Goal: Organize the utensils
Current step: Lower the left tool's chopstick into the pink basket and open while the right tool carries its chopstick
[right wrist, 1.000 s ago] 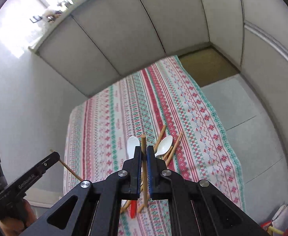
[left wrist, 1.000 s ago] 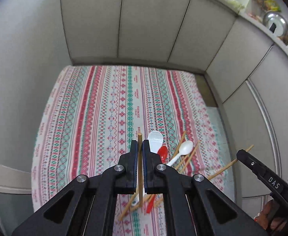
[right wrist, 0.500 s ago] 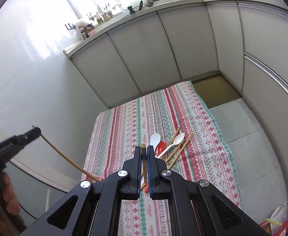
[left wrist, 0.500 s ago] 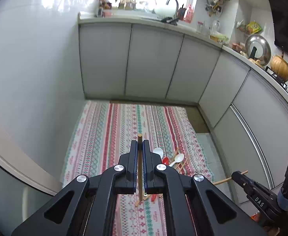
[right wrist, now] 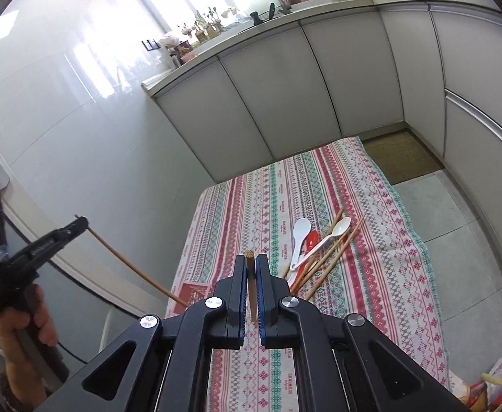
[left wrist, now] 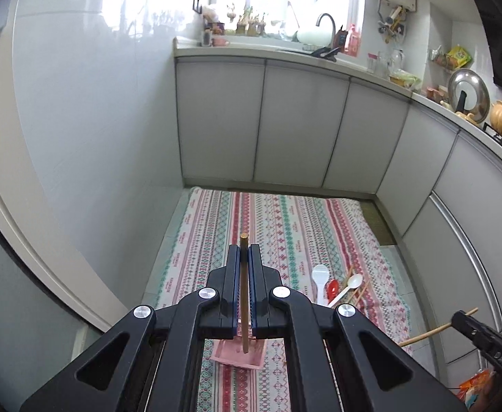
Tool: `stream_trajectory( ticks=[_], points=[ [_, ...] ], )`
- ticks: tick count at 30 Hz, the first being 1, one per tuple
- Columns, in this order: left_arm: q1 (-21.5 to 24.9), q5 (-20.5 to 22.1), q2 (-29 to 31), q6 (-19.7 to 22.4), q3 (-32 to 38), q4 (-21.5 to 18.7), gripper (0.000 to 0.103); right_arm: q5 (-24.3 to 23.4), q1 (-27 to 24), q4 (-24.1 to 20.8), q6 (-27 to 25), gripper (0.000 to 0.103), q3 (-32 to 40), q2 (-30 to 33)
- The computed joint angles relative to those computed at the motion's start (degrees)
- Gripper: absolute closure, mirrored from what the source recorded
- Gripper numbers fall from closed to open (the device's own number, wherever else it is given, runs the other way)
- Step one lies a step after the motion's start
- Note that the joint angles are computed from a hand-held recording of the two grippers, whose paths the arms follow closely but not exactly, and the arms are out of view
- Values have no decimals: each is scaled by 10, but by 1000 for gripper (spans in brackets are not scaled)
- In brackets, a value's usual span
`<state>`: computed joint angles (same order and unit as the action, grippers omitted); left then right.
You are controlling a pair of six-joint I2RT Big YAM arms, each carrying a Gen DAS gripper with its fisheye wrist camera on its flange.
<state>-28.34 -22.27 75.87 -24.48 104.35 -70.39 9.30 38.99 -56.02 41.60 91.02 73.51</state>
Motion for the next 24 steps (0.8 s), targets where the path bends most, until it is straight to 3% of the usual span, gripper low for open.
stream_trajectory(
  ticks=[9, 18, 19, 21, 22, 23, 24],
  points=[
    [22, 37, 2, 1, -80, 55, 99, 1, 14, -5, -11, 98, 20, 23],
    [25, 61, 13, 8, -96, 74, 97, -1, 20, -10, -17, 98, 38, 40],
    [23, 59, 14, 7, -93, 68, 94, 0, 21, -12, -18, 98, 41, 42],
    [22, 59, 12, 9, -93, 60, 75, 2, 24, -12, -21, 98, 46, 44],
    [20, 57, 8, 10, -96, 61, 57, 3, 24, -13, -22, 98, 49, 45],
    [16, 49, 1, 9, -101, 63, 46, 3, 25, -11, -23, 98, 50, 45],
    [13, 43, -8, 8, -108, 66, 44, 3, 27, -10, -24, 98, 52, 45]
  ],
)
